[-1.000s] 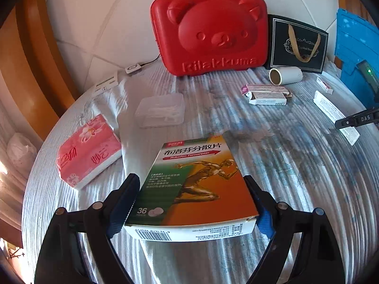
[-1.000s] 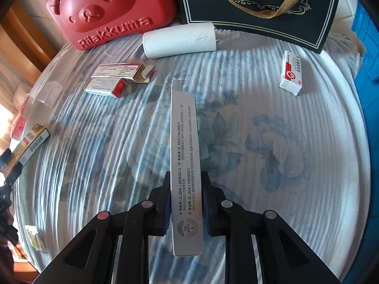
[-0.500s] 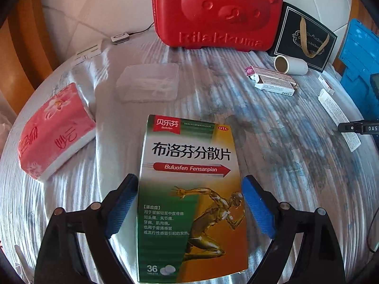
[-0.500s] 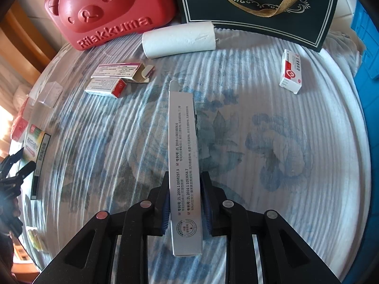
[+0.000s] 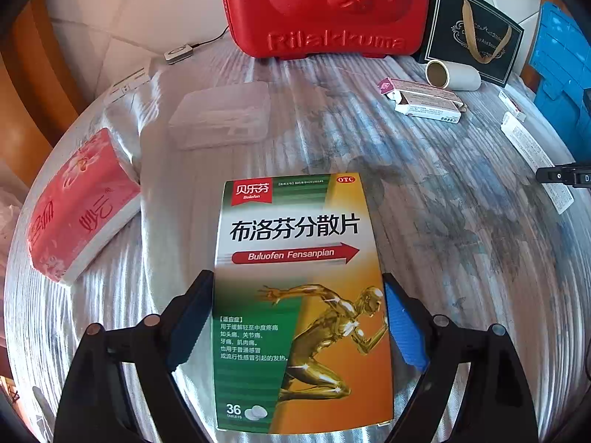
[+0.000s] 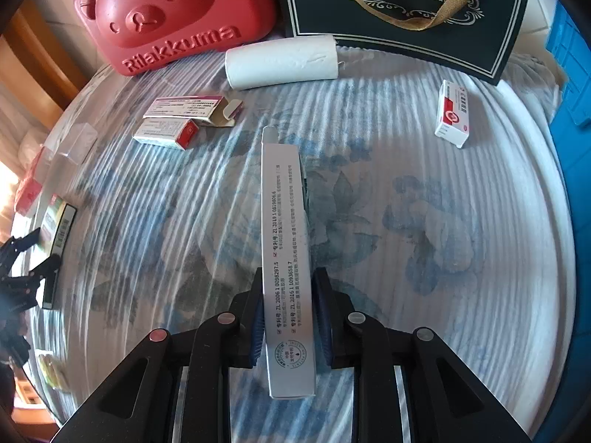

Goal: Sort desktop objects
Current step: 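Lift the Buluofen box with the left tool while the right tool holds the white box, then carry the Buluofen box and white box over the blue crate with both tools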

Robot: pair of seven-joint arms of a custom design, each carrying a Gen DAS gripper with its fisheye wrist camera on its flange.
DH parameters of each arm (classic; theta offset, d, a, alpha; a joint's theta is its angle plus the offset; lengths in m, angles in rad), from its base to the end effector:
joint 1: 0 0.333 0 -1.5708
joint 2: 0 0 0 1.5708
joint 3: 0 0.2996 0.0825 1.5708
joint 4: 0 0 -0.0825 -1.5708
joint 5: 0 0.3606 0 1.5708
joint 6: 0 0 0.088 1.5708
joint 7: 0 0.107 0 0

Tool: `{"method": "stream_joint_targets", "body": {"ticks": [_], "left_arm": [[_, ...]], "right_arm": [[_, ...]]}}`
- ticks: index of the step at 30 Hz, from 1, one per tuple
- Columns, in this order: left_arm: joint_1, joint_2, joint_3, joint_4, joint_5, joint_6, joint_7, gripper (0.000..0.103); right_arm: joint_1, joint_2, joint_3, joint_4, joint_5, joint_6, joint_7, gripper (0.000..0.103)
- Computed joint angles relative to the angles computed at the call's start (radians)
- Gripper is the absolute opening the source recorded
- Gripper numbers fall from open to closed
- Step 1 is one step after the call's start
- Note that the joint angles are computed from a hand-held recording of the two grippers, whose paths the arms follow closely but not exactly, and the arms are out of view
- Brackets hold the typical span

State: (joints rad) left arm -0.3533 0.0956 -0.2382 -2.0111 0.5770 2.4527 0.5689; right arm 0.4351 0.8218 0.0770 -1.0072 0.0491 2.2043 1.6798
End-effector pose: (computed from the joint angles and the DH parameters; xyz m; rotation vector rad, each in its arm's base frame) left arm 0.4846 -0.3218 0.4409 -1.9295 1.8736 -0.4758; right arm 0.6780 0.3572 0.3981 -2.2585 1.5861 -0.1222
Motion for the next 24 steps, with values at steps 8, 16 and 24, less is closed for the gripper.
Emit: {"method": "stream_joint_targets", "body": {"ticks": [8, 16, 24], "left_arm": [[-0.015, -0.055, -0.018, -0.02, 0.111, -0.014, -0.084, 0.087], [-0.039, -0.077, -0.052, 0.103, 0.261, -0.089, -0.095, 0.087], [-0.067, -0.062, -0.072, 0.241, 0.353, -0.094, -0.063, 0.087]], "right_arm": [[0.018, -0.187, -0.007, -0.279, -0.036, 0.188, 0.023, 0.02], [0.04, -0.46, -0.009, -0.575, -0.109, 0.444, 0.107, 0.02], [0.097, -0.717, -0.045, -0.791, -0.44, 0.555, 0.479, 0.021]]}}
